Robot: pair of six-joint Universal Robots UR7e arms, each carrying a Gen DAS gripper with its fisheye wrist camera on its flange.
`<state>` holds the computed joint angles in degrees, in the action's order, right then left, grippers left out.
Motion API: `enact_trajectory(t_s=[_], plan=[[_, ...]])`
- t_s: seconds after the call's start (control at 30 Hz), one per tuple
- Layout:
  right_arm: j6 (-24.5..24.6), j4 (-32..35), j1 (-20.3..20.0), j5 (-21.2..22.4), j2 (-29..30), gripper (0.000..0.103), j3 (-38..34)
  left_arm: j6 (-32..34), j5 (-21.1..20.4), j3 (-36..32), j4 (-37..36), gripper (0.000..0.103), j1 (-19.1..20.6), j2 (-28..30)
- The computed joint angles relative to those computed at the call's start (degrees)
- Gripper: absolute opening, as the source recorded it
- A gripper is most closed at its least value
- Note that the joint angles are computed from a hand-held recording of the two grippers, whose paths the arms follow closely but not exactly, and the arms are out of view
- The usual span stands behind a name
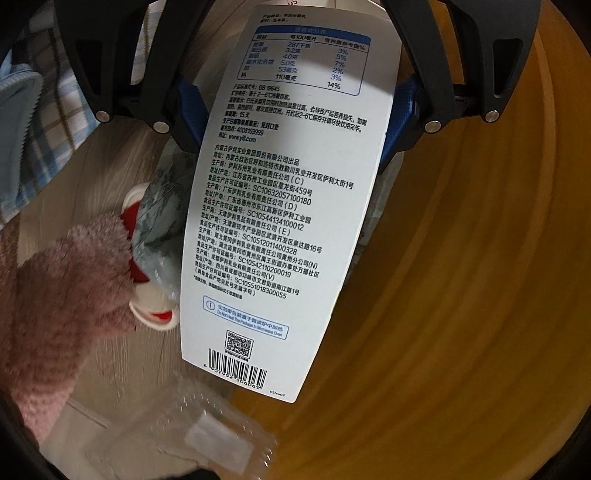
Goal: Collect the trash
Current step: 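Lower both tools toward the bag-lined bin beside the bed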
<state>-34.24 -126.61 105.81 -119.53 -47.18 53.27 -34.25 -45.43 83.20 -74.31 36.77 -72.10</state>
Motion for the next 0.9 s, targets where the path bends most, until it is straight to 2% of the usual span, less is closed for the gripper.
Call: enact_trajectory(t_s=[0.2, 0.4, 0.63, 0.9], plan=[[0.6, 1.8, -0.2, -1.0, 3.2, 0.059, -4.6, 4.9, -0.2, -1.1, 0.2, 0.077, 2.5, 2.9], [1.7, 1.3, 0.2, -2.6, 2.5, 0.059, -1.8, 6.8, -1.2, -3.3, 0.5, 0.077, 5.0, 6.2], [3.7, 8.0, 0.7, -4.2, 6.4, 0.059, -9.2, 8.9, -1.7, -3.4, -2.1, 0.077, 6.8, 9.7], [4.2, 10.4, 0.9, -5.1, 5.6, 0.059, -9.0, 9.1, -2.0, -5.1, -2.0, 0.077, 8.8, 12.8]])
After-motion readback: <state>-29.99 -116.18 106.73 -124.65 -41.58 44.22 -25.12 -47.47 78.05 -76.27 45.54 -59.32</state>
